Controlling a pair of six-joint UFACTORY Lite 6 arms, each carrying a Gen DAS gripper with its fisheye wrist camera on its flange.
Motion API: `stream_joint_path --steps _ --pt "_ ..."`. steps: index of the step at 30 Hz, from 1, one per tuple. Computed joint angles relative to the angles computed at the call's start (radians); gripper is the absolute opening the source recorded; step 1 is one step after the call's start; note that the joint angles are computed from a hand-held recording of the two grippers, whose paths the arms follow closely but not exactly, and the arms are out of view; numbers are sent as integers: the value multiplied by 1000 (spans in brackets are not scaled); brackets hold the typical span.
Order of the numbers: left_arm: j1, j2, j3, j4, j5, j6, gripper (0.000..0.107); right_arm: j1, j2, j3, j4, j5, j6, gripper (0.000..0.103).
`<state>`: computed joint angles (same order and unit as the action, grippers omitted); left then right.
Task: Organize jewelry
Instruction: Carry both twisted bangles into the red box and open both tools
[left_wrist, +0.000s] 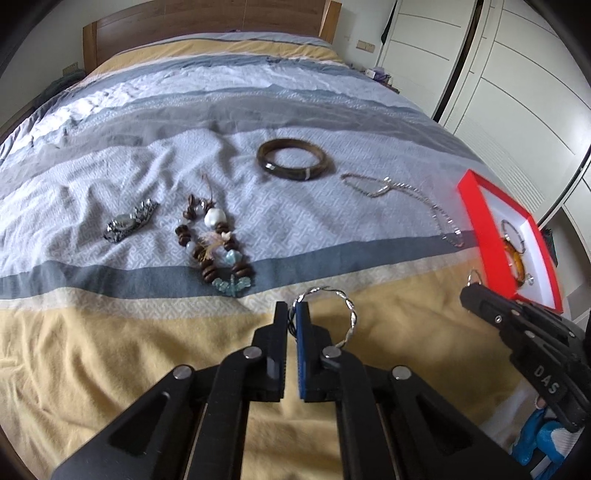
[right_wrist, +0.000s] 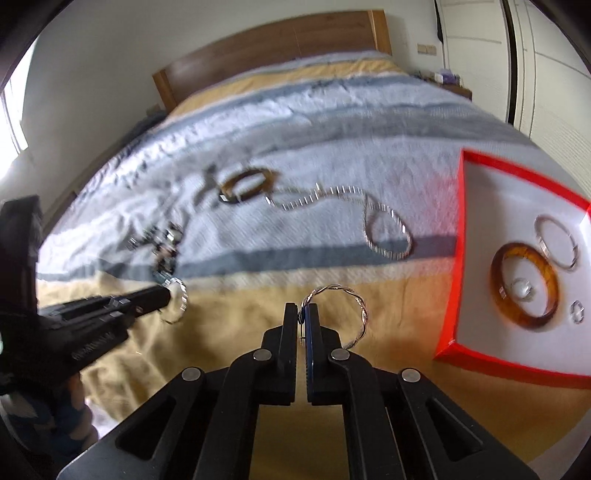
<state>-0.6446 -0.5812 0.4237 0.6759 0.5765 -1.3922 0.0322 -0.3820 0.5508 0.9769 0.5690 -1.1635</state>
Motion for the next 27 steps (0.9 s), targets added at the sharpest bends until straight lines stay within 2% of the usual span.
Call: stream_joint_path --steps 3,7,12,18,27 --pt "-64 8 62 7 62 -29 3 -49 -64 27 -26 79 23 4" --pt "-145 83 171 28 96 -76 3 -181 -96 84 -49 197 -10 4" --pt "-215 292 363 57 50 -107 3 -414 14 210 -67 292 -152 4" --pt "-277 605 638 62 -38 -94 3 -622 272 381 -98 276 -280 4" --pt "-286 984 989 -111 -117 79 4 -702 507 524 -156 229 -278 4"
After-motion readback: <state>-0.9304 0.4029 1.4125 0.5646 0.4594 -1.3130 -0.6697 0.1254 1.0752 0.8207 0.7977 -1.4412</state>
